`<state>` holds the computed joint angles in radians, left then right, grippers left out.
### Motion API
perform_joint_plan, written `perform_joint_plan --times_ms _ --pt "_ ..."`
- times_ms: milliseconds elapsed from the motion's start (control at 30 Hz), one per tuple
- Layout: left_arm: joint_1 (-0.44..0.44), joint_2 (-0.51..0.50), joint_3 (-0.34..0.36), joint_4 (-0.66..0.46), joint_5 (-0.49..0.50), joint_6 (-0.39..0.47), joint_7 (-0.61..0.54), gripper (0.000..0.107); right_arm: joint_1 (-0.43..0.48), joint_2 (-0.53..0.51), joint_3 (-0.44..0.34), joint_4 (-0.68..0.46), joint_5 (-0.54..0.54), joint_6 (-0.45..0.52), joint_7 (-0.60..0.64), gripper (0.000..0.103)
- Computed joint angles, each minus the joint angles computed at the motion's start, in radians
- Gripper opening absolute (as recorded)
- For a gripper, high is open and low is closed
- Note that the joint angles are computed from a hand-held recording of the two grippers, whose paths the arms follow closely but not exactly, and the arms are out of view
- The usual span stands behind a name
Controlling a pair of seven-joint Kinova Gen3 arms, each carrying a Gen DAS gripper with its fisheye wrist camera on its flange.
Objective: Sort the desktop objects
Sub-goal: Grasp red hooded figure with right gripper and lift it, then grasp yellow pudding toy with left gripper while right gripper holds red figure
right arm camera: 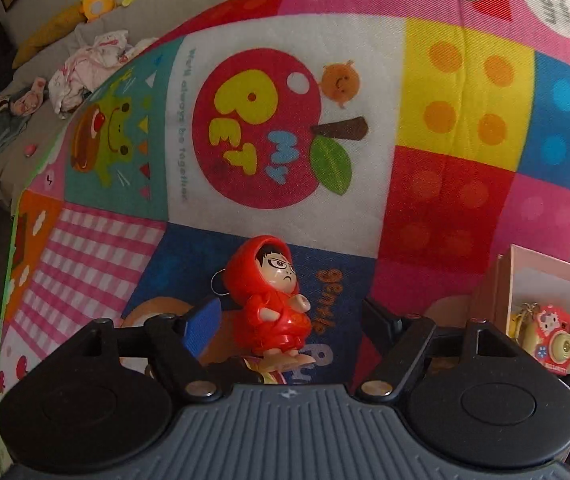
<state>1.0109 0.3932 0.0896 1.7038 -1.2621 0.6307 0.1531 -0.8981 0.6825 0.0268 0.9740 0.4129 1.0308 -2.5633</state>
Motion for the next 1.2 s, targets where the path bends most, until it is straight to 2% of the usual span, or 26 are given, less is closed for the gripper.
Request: perform_joint_plan --times_ms 67,133,167,200,300,400,533,600,700,800,867,967,1067,1167,1200 --pt "-0.009 -0.002 0.003 0.001 0.013 -0.010 -0.007 0.103 0.009 0.049 -0.007 -0.071 -0.015 0.046 0.032 0.076" --pt "-0.015 -0.005 0.002 0.003 0.024 -0.023 -0.008 0.103 0.037 0.053 -0.039 -0.078 -0.053 0.044 0.083 0.057" --pt "-0.018 -0.006 0.000 0.006 0.029 -0.031 -0.008 0.103 0.042 0.049 -0.052 -0.075 -0.054 0.048 0.092 0.051" --pt "-0.020 -0.008 -0.001 0.007 0.034 -0.037 -0.010 0.103 0.030 0.037 -0.047 -0.057 -0.038 0.042 0.086 0.051" --pt "-0.021 -0.011 -0.005 0.008 0.044 -0.049 -0.020 0.103 -0.002 -0.040 -0.051 0.073 0.076 -0.039 0.012 0.050" --pt "-0.018 -0.012 -0.011 0.009 0.048 -0.053 -0.019 0.103 0.034 -0.167 -0.156 0.212 0.198 -0.090 -0.091 0.050" --pt "-0.020 -0.012 -0.015 0.008 0.065 -0.061 -0.025 0.103 0.049 -0.345 -0.277 0.397 0.360 -0.088 -0.243 0.050" --pt "-0.019 -0.012 -0.018 0.008 0.071 -0.063 -0.026 0.103 0.055 -0.436 -0.344 0.490 0.410 -0.050 -0.324 0.050" --pt "-0.015 -0.010 -0.021 0.003 0.081 -0.057 -0.030 0.103 -0.050 -0.539 -0.323 0.629 0.452 0.008 -0.446 0.050" --pt "-0.014 -0.007 -0.023 -0.002 0.089 -0.055 -0.039 0.103 -0.189 -0.597 -0.311 0.756 0.480 0.130 -0.568 0.050" --pt "-0.016 -0.003 -0.021 -0.010 0.107 -0.047 -0.054 0.103 -0.281 -0.593 -0.315 0.830 0.522 0.211 -0.650 0.050" --pt "-0.013 0.006 -0.019 -0.032 0.143 -0.019 -0.090 0.103 -0.395 -0.546 -0.307 0.887 0.527 0.322 -0.772 0.050" --pt "0.006 0.020 -0.025 -0.054 0.154 0.021 -0.111 0.103 -0.397 -0.487 -0.343 0.933 0.532 0.358 -0.880 0.050" --pt "0.018 0.027 -0.030 -0.068 0.148 0.040 -0.133 0.103 -0.343 -0.505 -0.394 0.996 0.518 0.282 -0.970 0.052" --pt "0.021 0.027 -0.036 -0.067 0.129 0.029 -0.133 0.103 -0.340 -0.515 -0.406 1.020 0.526 0.265 -1.011 0.059"
